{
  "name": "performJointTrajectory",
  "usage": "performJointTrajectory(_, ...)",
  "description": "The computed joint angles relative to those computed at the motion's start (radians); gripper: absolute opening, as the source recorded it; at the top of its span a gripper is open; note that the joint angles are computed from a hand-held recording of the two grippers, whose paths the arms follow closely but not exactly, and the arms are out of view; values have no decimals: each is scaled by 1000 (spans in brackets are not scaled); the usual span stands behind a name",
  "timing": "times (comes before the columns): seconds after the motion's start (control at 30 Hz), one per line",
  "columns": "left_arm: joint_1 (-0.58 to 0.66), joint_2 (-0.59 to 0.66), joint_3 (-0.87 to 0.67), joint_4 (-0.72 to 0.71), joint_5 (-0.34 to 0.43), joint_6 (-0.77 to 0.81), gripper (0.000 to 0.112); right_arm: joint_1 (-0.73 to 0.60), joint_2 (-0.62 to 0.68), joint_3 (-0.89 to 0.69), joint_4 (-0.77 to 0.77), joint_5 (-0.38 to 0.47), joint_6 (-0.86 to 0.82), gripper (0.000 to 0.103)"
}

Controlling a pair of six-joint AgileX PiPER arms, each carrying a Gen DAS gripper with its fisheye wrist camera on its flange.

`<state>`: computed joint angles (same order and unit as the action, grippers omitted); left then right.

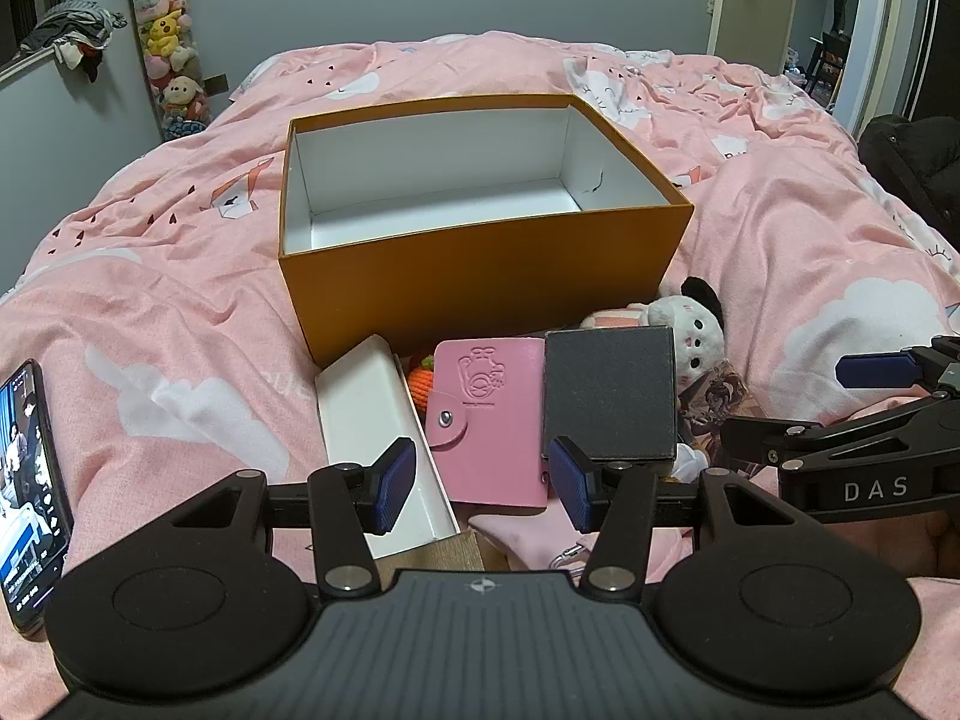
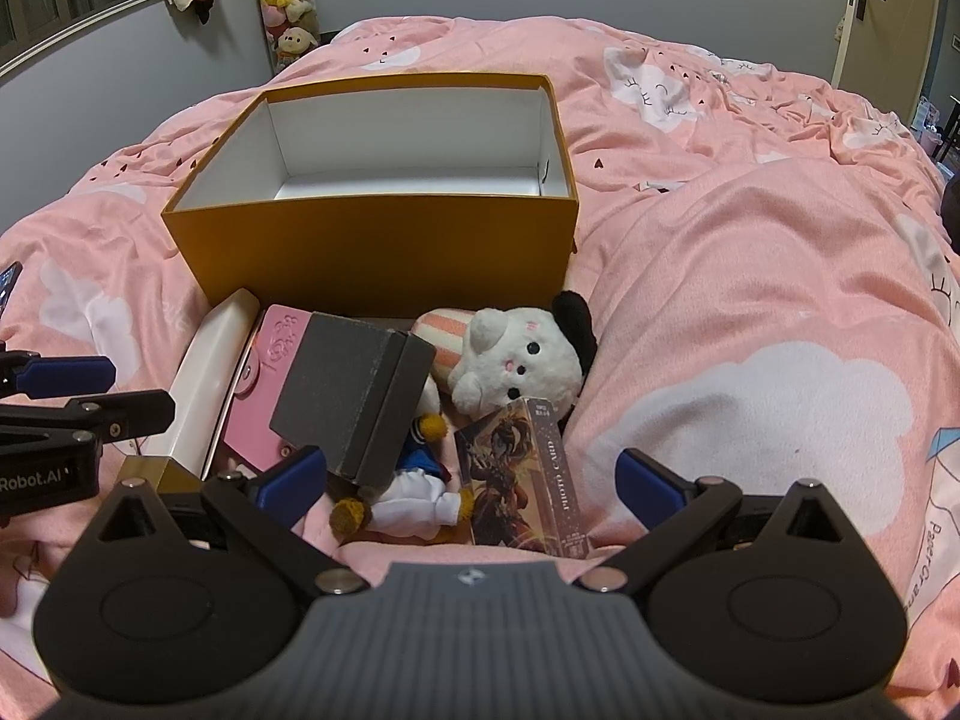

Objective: Organize objects

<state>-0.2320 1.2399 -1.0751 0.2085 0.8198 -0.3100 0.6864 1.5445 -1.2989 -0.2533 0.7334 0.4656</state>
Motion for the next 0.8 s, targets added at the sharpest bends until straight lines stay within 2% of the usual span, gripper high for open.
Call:
performJointTrajectory(0.53, -13, 1, 6, 9, 2, -12, 61, -2, 6, -2, 13, 4, -10, 102)
performJointTrajectory(0.7, 13, 9, -1, -30, 2, 42, 61, -2, 11, -13, 19, 11, -25, 102)
performJointTrajectory(0.8, 48, 6, -5, -75, -16, 102, 55, -7, 10, -24, 25, 1, -51, 102)
